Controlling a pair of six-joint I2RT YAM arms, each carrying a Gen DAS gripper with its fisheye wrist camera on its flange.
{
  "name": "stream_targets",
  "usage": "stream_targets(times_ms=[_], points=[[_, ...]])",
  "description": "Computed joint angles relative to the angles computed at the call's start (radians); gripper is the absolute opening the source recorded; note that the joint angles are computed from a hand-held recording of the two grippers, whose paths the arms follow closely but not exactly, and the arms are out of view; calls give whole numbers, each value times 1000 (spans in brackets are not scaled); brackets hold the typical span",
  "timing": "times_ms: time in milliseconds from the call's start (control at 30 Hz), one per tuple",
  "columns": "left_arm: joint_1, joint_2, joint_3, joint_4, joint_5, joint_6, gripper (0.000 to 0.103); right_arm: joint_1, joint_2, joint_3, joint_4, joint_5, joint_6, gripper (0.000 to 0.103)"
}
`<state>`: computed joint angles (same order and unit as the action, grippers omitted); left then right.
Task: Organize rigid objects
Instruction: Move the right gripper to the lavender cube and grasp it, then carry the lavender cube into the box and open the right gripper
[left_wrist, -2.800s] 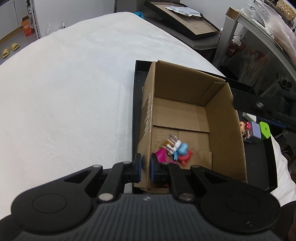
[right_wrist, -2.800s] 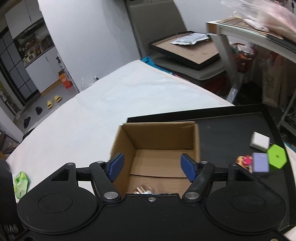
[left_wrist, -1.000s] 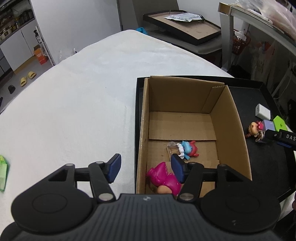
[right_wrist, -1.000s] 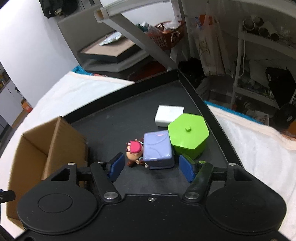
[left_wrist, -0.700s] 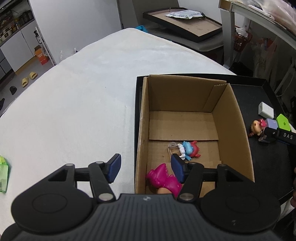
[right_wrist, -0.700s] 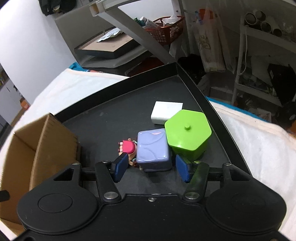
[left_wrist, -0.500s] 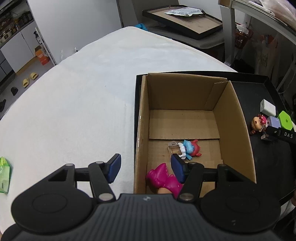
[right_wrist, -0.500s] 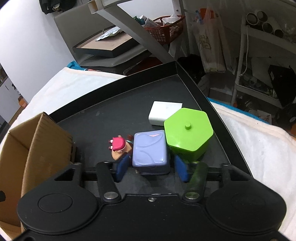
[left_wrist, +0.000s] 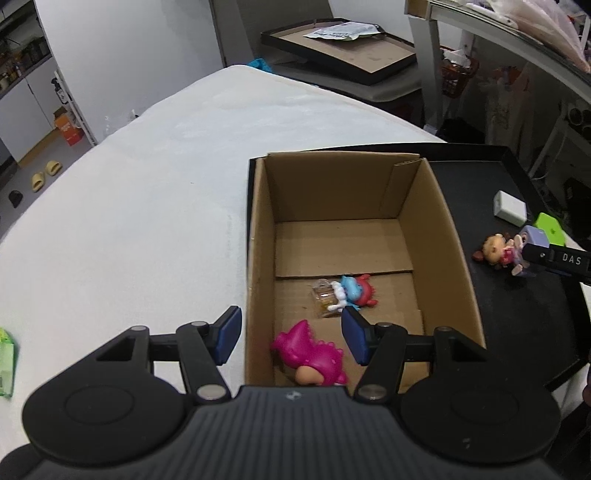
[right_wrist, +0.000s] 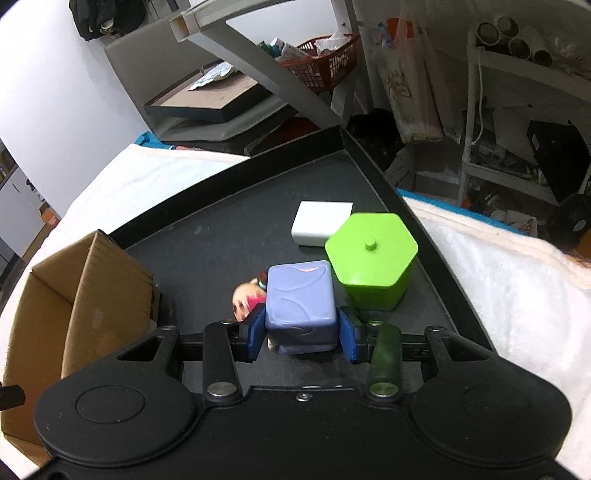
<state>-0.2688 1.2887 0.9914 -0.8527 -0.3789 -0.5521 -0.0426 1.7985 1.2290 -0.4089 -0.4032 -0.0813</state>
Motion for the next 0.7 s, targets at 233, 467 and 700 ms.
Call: stream_targets(times_ms=[233,467,700], points=[[13,-32,-17,13,25,-10,58,-1,-49,-15,-25,-10,-20,40],[49,-67,-41,28,46,-21,58,13,-103,-22,-54,3,-50,40],[75,-77,-57,38,37,-30,58,47,-145,-12,-81,32,-37,40]])
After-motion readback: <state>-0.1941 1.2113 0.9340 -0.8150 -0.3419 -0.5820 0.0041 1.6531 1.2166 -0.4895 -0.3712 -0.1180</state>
